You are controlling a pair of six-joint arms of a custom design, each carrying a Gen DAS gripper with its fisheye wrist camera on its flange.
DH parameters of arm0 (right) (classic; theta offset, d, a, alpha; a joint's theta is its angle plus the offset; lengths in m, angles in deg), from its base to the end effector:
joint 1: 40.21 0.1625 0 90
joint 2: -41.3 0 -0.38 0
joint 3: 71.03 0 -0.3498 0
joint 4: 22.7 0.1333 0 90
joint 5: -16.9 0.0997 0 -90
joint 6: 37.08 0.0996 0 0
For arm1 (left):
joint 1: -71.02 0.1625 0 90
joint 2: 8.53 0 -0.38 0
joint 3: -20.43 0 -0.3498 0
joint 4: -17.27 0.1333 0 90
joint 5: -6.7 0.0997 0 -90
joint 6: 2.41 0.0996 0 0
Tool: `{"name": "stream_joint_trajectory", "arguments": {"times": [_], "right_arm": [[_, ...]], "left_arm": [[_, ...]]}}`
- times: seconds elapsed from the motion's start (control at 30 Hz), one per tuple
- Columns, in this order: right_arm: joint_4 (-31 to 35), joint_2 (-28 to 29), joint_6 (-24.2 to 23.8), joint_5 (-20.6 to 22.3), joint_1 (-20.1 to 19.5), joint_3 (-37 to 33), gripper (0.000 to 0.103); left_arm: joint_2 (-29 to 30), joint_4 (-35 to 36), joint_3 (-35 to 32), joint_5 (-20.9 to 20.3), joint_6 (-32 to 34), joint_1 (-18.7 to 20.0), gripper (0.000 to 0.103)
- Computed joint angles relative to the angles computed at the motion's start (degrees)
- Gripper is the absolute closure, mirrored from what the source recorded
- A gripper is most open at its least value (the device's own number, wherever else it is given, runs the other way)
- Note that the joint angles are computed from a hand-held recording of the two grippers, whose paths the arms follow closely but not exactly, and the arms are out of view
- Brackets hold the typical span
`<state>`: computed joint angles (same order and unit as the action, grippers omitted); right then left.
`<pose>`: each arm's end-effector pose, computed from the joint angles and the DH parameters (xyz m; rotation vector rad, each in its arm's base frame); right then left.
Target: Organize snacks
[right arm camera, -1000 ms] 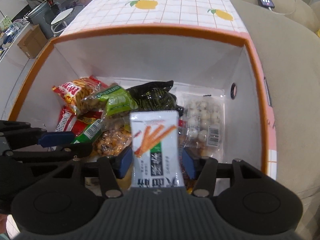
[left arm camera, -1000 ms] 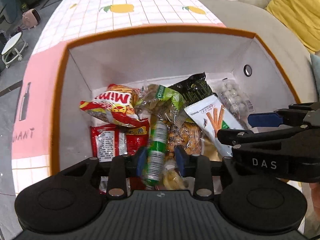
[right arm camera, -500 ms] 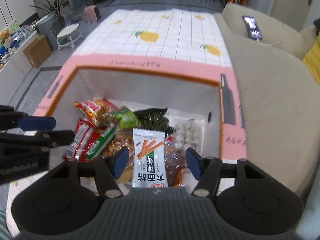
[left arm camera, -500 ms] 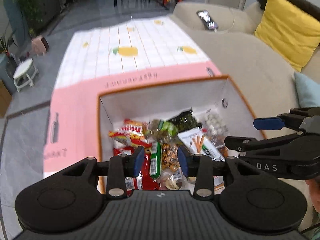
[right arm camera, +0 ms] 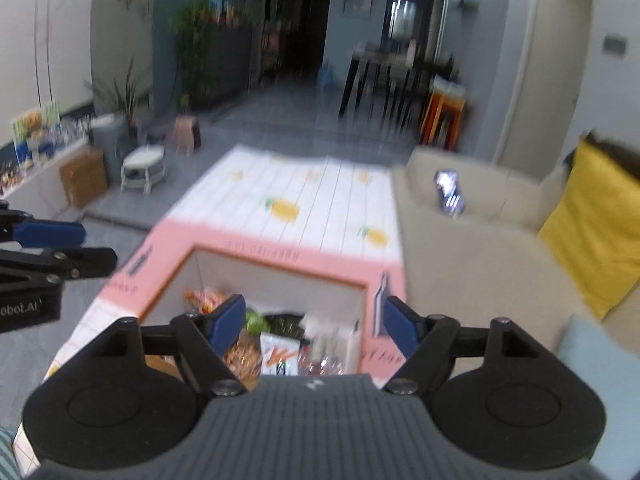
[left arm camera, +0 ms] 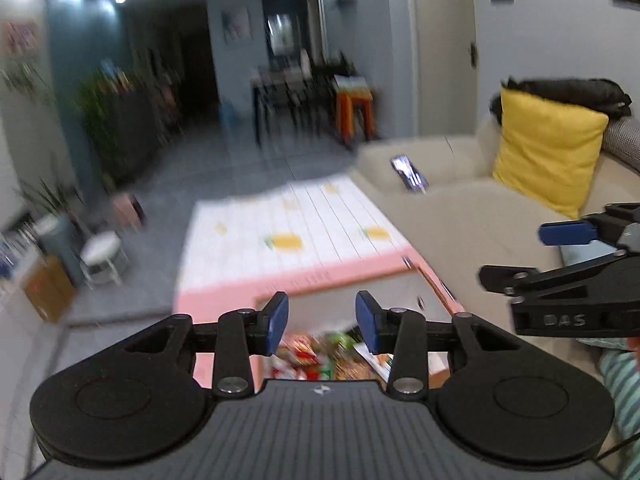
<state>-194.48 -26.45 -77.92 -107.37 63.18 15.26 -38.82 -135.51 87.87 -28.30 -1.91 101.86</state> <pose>0.2127 -0.5599 0.4549 0.6009 -2.0462 1.0999 -0.5094 -0.5544 0.1345 0.9079 2.1310 -1.0427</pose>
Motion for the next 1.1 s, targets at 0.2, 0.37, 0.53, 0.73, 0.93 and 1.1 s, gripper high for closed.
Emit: {"name": "stream_joint_trajectory", "arguments": {"times": [0.2, 0.37, 0.53, 0.73, 0.93, 1.1], "right_arm": [[-11.6, -9.8, -1.8, 4.1, 1.7, 14.6, 0.027], [-16.4, -16.5, 1.6, 6.5, 1.9, 25.4, 0.021], [-22.3, -19.1, 3.2, 6.8, 1.3, 34.0, 0.011], [-32.9, -15.9, -0.9, 7.4, -0.9, 40.2, 0.011], [-33.6, -13.5, -0.3, 6.6, -3.3, 40.9, 0.011], [-35.7, -11.2, 1.8, 3.5, -3.9, 39.6, 0.007]], "left_arm": [[-2.0, -18.5, 11.5, 8.8, 4.5, -5.7, 0.036], [-4.0, -22.1, 19.0, 12.0, -2.8, -8.2, 0.023], [-6.7, -14.8, 25.2, 14.6, -14.3, -9.1, 0.013], [-8.8, -4.2, 29.7, 13.1, -25.4, -8.6, 0.013], [-10.5, 4.6, 31.7, 10.5, -34.9, -7.4, 0.013], [-11.4, 7.5, 33.0, 10.0, -38.3, -7.4, 0.013]]}}
